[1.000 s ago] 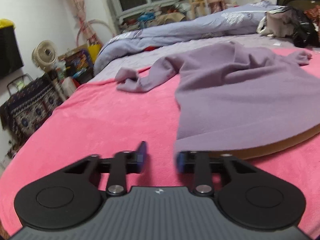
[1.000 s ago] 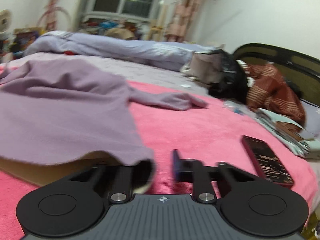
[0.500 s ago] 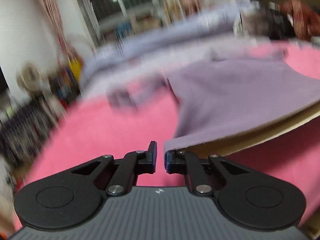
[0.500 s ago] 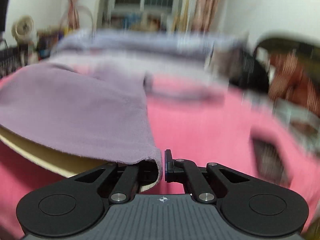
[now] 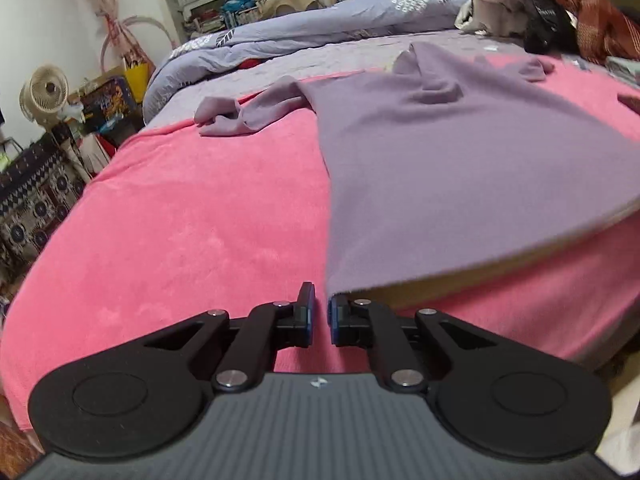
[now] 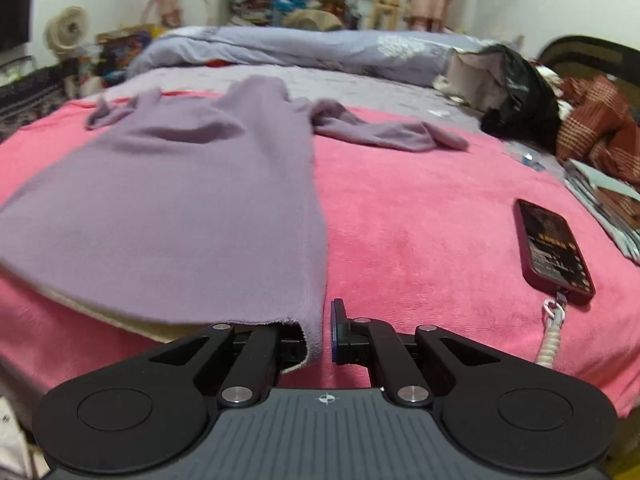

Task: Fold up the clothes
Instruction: 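Open both grippers and release the garment edge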

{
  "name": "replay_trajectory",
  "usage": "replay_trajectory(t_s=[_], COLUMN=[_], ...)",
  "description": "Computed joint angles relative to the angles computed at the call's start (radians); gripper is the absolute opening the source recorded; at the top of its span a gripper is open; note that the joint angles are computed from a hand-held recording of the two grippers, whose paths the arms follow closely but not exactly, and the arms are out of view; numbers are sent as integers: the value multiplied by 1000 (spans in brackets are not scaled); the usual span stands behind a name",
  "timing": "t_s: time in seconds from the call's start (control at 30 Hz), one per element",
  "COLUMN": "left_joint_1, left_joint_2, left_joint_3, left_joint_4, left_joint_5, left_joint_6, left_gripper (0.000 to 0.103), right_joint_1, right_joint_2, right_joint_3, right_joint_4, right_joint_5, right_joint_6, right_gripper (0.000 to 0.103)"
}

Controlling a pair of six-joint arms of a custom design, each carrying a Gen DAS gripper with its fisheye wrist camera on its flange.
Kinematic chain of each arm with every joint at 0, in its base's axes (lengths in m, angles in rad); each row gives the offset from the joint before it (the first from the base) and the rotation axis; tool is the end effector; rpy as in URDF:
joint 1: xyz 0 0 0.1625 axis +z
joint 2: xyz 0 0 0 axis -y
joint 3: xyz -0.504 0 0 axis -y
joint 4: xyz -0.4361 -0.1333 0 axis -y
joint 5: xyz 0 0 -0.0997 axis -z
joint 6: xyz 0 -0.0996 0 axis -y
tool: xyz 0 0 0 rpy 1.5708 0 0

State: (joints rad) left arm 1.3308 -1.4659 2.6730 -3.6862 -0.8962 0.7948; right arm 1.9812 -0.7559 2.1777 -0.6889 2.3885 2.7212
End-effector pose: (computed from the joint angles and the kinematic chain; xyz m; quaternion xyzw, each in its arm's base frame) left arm 0.1113 -0.3676 0.2869 0.2933 0.8088 -0.3167 0.3994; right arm 0.2213 -0.3567 -0.0427 0.1903 -0.8322 0.3715 0.3650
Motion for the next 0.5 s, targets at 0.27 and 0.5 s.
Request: replay_trajectory(t_s=[0.27,0.5], left_joint_1=[-4,-62], left_joint_2=[-151,-126], left_joint_3=[-3,-93], left_joint_4=[148,-36], left_joint_5=[88,71], left_joint_6=[-49,46], left_gripper=[23,33], right_joint_1=[-57,-72], right_joint_2=[-137,-285], right_joint_3=[86,125], right_joint_4=[179,33], right_joint_5=[-168,-188], right_joint_6=[88,52], right_gripper=[24,40])
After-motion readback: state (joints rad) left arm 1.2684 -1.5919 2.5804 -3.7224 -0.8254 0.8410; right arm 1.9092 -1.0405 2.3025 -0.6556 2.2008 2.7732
